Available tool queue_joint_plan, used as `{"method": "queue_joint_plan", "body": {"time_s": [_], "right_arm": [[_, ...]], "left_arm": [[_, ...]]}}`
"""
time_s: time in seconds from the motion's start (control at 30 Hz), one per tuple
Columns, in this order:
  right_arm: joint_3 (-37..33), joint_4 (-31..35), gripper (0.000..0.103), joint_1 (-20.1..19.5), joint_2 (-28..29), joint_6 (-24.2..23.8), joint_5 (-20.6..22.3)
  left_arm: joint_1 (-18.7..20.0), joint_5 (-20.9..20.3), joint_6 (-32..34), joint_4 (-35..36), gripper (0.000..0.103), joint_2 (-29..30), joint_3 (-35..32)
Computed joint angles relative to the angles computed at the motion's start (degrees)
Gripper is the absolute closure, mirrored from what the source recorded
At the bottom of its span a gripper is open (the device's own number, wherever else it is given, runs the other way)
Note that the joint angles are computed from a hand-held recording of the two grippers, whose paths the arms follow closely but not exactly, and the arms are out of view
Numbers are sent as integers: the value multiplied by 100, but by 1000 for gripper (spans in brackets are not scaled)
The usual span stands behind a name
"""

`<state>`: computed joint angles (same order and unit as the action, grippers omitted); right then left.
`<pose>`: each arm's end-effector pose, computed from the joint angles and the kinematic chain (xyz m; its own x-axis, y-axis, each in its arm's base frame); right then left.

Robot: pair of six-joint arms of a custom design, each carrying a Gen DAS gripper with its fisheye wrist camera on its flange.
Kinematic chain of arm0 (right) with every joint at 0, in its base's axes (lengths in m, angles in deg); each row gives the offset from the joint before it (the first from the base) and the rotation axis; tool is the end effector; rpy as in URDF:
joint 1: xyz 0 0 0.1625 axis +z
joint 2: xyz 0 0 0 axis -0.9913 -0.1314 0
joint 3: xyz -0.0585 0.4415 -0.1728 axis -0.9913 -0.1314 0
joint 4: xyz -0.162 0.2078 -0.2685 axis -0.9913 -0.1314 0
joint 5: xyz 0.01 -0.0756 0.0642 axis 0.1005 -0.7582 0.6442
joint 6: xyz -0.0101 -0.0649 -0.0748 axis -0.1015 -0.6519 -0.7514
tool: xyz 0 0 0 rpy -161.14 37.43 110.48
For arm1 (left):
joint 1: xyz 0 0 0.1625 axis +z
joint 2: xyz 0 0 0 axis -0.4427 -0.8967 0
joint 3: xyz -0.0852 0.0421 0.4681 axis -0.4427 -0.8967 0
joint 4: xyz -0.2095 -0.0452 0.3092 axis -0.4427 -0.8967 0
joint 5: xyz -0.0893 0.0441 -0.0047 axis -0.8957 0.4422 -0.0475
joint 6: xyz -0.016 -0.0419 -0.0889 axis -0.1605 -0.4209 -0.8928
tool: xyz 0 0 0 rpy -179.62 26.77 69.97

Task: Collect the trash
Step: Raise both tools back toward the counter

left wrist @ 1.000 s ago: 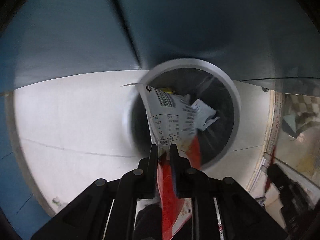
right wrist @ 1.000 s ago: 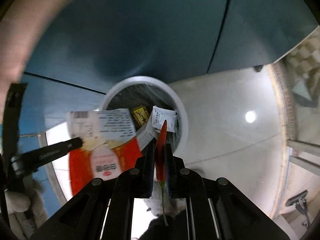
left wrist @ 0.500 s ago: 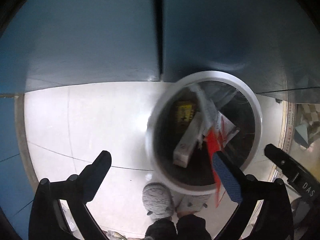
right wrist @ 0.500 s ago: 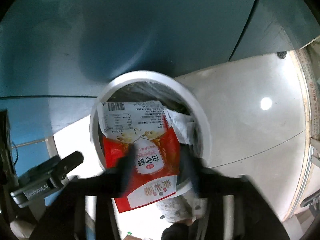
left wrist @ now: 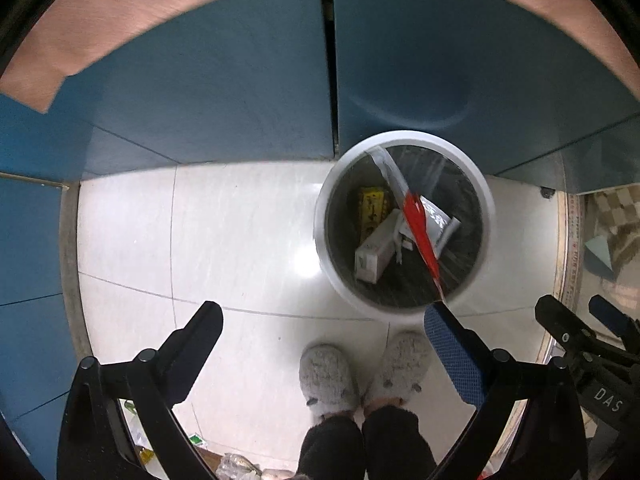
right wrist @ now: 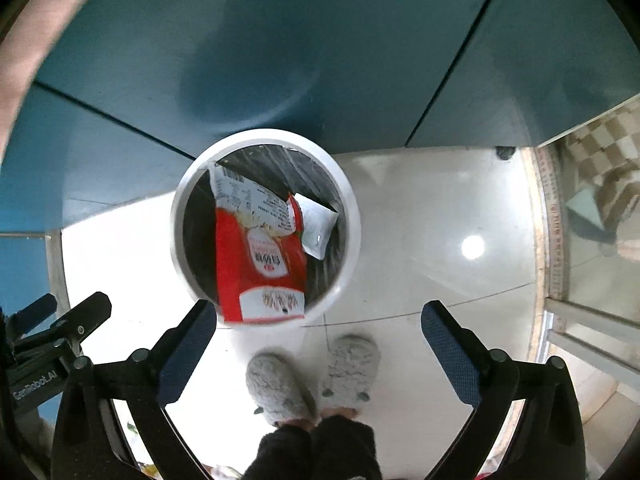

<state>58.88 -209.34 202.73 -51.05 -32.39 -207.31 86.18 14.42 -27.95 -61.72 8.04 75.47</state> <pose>0.4012 -0.5444 -0.0028 -0.7454 0.2153 0.6309 0.1014 0.9720 -0.2119 -0.1016 -0.5715 0.3712 -0.6838 0.0557 -0.7276 0.0810 0.9967 0.0002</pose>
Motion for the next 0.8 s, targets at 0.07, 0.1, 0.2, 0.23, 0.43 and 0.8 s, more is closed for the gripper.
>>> {"method": "queue_joint_plan", "body": {"time_s": [0.07,0.1,0.2,0.23,0.43,0.8], "right_arm": [[2,215,0,129,-143,100,-18],[-3,319,0,204,-220,158,-19],[-150,801,0,447,-409,382,-21],[-218,978,0,543,-473,467,-7],[-1083,2383,0,1168,-714,973,28],[-3955,5420,0,2267,-479,2000,45]], "left_arm": [[-135,-72,-168,279,0,-119,-44],[-197,-139,-245,412,0,-180,-76],[-440,-297,-536,971,0,-350,-261],[-533,-327,-613,1194,0,-398,-371],[-1144,-509,-1039,2387,0,-564,-1199],[-2184,-647,-1401,4218,0,-400,-3451]]}}
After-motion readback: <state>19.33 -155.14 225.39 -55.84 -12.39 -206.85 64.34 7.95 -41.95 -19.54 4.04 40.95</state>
